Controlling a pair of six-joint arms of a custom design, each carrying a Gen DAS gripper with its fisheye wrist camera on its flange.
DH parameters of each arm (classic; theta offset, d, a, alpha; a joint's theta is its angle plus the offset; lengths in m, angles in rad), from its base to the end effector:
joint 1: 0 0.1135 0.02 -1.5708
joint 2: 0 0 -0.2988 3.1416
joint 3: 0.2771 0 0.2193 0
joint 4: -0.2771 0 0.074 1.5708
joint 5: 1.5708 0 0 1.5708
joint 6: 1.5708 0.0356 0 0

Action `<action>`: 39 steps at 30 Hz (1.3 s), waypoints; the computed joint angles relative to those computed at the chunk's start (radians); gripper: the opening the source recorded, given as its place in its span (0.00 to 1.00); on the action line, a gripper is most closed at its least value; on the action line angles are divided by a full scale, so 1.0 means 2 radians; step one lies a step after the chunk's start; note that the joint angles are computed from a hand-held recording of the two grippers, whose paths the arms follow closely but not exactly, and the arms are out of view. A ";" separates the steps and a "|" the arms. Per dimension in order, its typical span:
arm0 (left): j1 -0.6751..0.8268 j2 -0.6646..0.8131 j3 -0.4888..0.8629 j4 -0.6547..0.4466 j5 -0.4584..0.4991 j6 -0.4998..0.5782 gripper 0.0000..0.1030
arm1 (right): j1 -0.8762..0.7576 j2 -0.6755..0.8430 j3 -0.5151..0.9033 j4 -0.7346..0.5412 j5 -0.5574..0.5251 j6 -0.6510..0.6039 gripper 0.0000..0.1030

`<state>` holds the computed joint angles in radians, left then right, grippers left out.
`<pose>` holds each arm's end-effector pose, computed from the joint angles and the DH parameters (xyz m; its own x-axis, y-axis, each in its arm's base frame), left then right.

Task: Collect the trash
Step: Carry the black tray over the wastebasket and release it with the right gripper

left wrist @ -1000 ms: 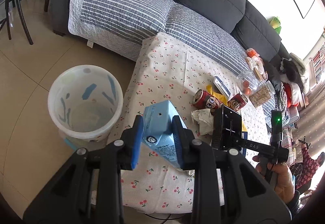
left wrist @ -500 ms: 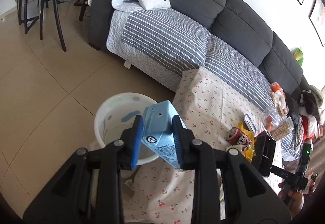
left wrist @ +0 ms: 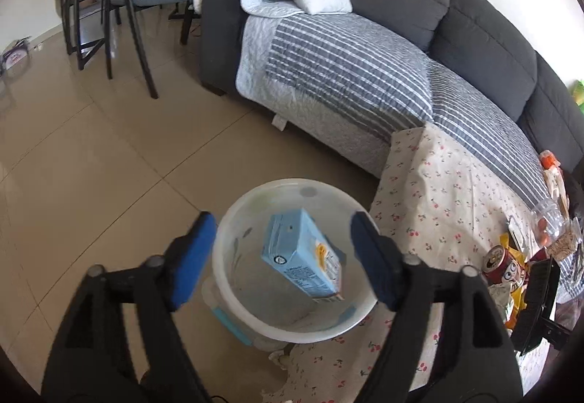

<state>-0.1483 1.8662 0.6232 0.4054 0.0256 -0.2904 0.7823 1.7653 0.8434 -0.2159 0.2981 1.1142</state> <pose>0.3016 -0.0460 0.1375 -0.7513 -0.1772 -0.6358 -0.0527 0.9763 -0.2099 0.2190 0.2029 0.1768 -0.8102 0.4044 -0.4243 0.3193 0.9115 0.2591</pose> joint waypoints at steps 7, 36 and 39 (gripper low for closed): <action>0.015 -0.019 0.001 -0.072 -0.009 0.016 0.97 | 0.004 0.036 0.041 -0.008 -0.004 -0.021 0.54; 0.145 -0.040 -0.029 -0.126 -0.010 0.204 0.99 | 0.000 0.468 0.764 -0.290 -0.081 -0.107 0.63; 0.145 -0.040 -0.030 -0.127 -0.011 0.206 0.99 | 0.003 0.470 0.773 -0.295 -0.070 -0.104 0.82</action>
